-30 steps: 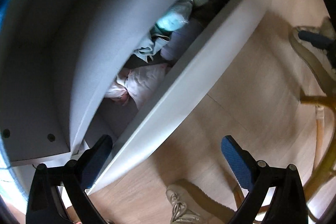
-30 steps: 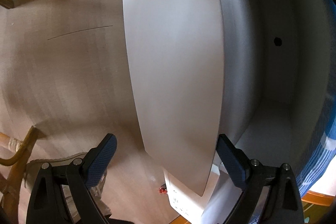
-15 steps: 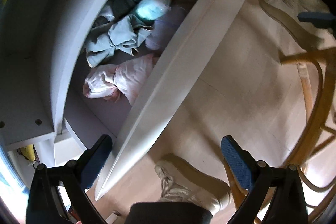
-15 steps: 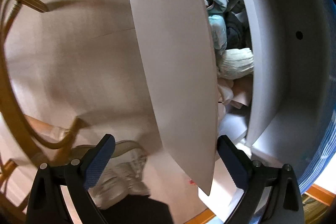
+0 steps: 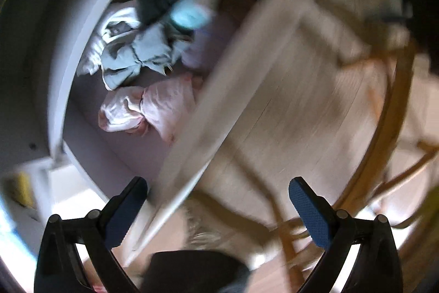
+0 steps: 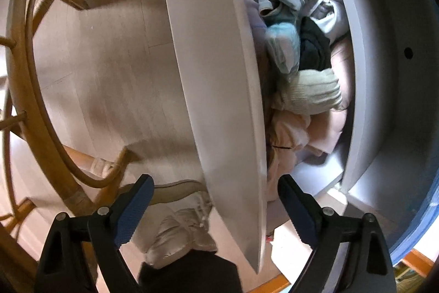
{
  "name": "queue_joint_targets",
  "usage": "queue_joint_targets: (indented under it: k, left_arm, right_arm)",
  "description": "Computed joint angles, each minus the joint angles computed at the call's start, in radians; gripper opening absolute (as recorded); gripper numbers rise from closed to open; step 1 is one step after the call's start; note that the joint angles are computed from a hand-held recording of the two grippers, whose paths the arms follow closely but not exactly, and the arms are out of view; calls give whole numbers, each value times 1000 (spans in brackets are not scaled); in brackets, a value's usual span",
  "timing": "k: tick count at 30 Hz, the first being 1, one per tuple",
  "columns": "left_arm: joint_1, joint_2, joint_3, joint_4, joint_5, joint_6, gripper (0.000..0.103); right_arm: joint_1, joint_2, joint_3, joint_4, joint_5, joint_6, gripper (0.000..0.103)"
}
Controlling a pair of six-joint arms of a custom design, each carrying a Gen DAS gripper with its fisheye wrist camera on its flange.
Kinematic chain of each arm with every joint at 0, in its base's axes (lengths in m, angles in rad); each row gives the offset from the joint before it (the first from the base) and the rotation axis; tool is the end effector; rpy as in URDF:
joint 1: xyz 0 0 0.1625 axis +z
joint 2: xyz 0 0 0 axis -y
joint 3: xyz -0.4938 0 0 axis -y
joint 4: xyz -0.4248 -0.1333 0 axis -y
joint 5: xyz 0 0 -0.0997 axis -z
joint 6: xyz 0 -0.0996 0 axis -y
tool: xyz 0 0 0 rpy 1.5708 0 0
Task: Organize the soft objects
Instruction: 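Lower both tools toward the open shelf of clothes under the cabinet, then move the right tool over the beige knit hat in the shelf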
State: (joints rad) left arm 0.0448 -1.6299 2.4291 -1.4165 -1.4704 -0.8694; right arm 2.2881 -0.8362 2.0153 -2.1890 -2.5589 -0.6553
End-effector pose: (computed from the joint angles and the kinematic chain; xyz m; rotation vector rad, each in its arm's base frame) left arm -0.2373 -0.1541 0.2123 0.7637 2.0650 0.3114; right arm 0.3983 -0.3803 0.0369 1.5674 -1.4044 -0.5640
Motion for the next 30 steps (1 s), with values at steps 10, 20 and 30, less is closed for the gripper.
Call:
queue_joint_targets:
  k: [10, 20, 30]
  left_arm:
    - [45, -55, -163, 183, 289, -262, 103]
    - [82, -66, -184, 284, 298, -363, 103]
    - [128, -72, -158, 285, 289, -433, 103]
  right_arm:
    - [-19, -45, -117, 15, 132, 208, 93]
    - [-40, -44, -173, 59, 135, 361, 93]
    - [-70, -26, -200, 48, 60, 521, 93]
